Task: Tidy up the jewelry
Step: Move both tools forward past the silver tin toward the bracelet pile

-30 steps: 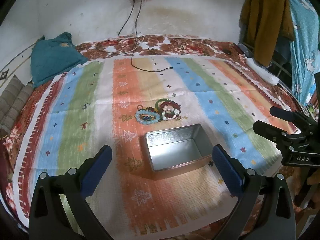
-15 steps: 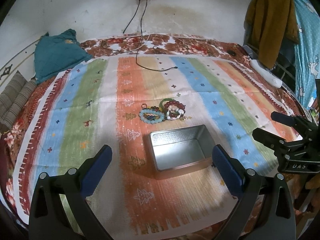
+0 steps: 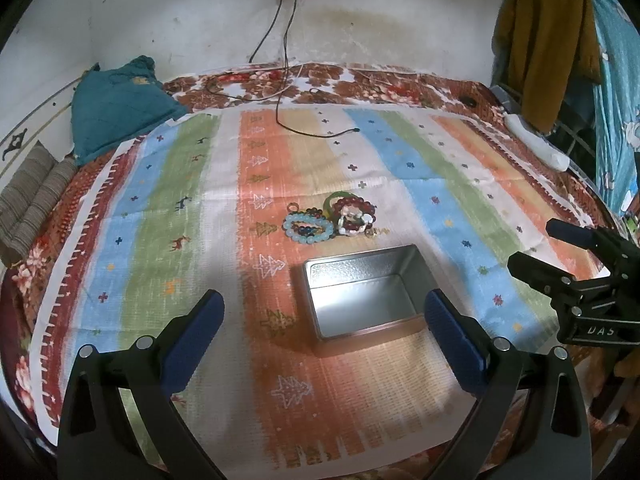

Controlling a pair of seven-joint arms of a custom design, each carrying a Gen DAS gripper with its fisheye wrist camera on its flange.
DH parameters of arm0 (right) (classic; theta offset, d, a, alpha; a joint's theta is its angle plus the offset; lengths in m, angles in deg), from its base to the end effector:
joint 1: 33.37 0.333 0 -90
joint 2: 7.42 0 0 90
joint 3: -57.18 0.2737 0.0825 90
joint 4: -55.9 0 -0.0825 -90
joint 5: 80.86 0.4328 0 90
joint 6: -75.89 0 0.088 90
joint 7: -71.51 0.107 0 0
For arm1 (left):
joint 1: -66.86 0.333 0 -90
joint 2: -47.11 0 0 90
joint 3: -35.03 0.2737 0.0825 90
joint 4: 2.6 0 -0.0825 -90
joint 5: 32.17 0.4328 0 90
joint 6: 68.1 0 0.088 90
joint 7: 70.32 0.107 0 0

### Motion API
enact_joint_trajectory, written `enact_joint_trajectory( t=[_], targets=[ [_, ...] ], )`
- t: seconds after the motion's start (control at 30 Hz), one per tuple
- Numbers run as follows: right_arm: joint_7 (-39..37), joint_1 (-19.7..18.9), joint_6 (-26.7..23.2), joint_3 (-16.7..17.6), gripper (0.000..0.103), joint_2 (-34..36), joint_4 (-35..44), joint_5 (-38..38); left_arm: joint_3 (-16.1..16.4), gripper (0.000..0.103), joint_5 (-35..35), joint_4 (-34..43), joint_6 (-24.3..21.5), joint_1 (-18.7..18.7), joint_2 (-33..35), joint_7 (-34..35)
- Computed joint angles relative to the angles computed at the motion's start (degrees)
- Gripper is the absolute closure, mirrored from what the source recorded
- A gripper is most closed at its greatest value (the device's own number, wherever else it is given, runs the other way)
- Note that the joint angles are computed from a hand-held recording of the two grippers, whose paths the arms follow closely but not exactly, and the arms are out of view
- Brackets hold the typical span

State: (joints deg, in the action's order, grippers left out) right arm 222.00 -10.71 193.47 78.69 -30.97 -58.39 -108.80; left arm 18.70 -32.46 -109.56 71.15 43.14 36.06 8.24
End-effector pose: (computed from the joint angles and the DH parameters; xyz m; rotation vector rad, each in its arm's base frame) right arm 0.3817 0.3752 0.6311 -1.6629 1.9266 -0.7570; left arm 0.4564 -0.4008 0.6325 -1.3542 2.3170 -0.9728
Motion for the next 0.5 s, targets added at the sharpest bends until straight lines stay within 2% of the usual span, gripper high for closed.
enact_joint_trajectory(
  t=[0.5],
  targets=[
    [-0.5, -0.2, -0.1, -0.6, 0.004, -0.1, -0.3, 0.6, 0.1, 0.006, 0.1, 0.3, -0.9, 0.1, 0.4, -0.1]
  ],
)
